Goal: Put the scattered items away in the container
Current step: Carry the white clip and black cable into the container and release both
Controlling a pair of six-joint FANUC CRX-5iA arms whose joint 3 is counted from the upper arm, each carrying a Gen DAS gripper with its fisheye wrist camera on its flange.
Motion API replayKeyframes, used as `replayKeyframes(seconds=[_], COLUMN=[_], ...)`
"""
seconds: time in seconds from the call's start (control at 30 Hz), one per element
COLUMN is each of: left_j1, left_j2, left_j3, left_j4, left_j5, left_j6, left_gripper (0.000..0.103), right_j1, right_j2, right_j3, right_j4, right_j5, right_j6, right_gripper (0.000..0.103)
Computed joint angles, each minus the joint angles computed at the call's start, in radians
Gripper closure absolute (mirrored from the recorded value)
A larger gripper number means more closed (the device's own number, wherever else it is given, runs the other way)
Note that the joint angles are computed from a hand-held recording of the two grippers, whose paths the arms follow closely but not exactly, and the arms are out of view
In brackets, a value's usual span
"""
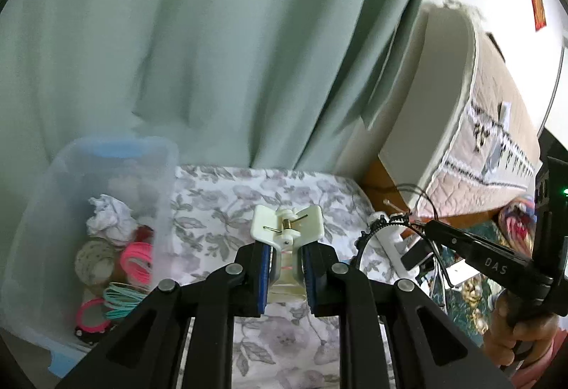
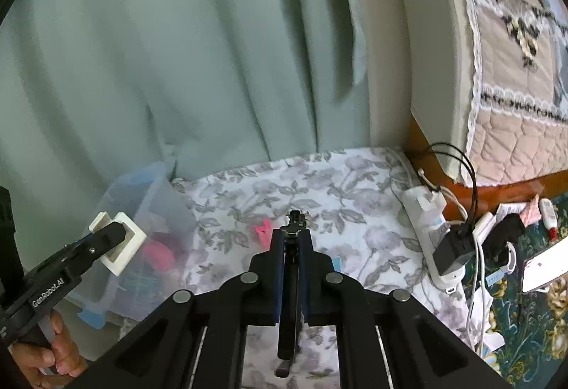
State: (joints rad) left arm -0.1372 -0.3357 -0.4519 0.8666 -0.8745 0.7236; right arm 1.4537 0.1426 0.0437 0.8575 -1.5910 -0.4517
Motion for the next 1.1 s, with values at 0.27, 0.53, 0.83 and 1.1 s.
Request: replayKeyframes(seconds=[0.27, 0.53, 0.83, 1.1], left_j1=[0.147, 0.338, 0.425, 0.425], left_j2=[-0.065, -0.088, -0.047, -0.002], left_j3=[-0.067, -0.113, -0.136, -0.119], left_j4=[0.114, 0.167, 0.168, 0.115], left_j5=[-0.026, -0.051, -0.057, -0.067], left_j6=[-0.087, -0.121, -0.113, -0.082], left_gripper=[0.086, 0.086, 0.086, 0.086], right_j1=[-0.001, -0.053, -0.11, -0.138], right_j2=[0.128, 0.299, 0.536, 0.687], right_j3=[0.203, 0.472, 0.863, 1.081], right_j4=[0.085, 0.119, 0.071, -0.008], right_j5=[-0.032, 0.065, 0.158, 0.154], right_j6=[0.189, 0.455, 0.745, 0.865], right_gripper=[0.094, 0.095, 0.095, 0.094])
